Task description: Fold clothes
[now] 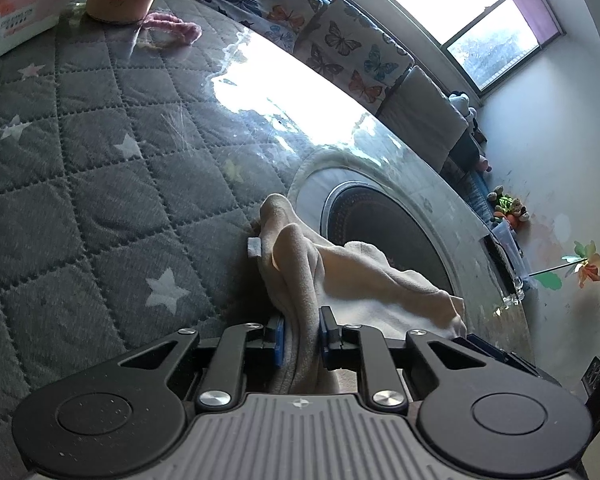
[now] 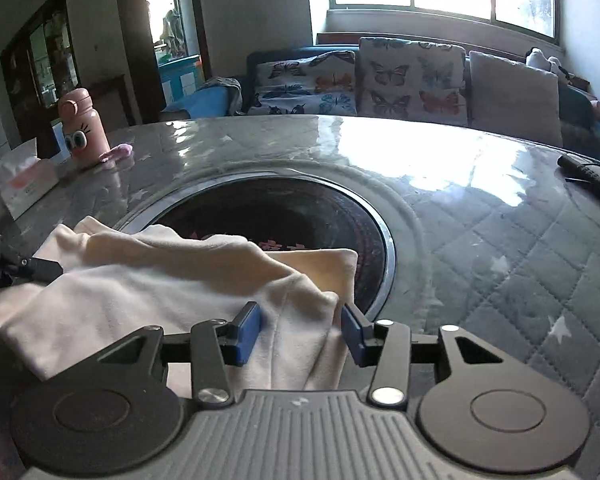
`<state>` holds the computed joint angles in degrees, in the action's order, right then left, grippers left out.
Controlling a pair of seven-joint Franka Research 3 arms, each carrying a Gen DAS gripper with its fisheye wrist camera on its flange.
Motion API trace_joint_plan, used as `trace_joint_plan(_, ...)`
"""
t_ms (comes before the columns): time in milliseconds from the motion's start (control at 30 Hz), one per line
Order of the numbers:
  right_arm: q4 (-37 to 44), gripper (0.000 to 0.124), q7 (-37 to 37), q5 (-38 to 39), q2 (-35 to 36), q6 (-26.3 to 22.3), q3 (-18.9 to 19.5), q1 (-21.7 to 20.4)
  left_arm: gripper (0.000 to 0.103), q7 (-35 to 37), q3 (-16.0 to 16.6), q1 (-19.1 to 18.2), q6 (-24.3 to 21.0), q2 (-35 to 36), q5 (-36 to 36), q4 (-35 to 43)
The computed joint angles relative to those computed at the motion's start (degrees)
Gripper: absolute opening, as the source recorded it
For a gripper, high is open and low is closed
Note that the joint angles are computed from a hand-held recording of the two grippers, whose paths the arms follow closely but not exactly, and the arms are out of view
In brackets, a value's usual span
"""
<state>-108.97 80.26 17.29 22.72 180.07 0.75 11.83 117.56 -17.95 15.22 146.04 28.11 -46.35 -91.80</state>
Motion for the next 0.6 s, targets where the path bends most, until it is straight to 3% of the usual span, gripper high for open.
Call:
trace_joint_plan(133,0.5,0.047,-1.3,1.8,0.4,-0.4,2.9,-2.7,0.019,0.7,-0.2,0.0,0.7,-0.2,0.0,-0.4)
trace_joint_plan(367,0.1,0.050,-0.7,3.4,-0.1,0.4,2.4,-2.5,0.019,1.2,-0.2,-0.3,1.2,-0.4,0.5,-0.6)
trace_joint_plan(467,0.5,0.049,-1.4,5.0,0.1,-0.5,4.8,-4.6,0.019,1.5,-0.4,-0.1,1.3,-0.4,0.3,-0.8)
trace_joint_plan(533,0.9,0.047,-2.1,6.6,0.3,-0.8,6.7,-6.2,0.019,1.9,-0.4,-0.1,1.6,-0.5,0.2,-1.0)
trace_joint_plan(600,1.3,0.034,-3.2,7.9,0.6,-1.0,8.2,-7.2,0.019,2.3,-0.4,-0.2,1.9,-0.7,0.3,-1.2)
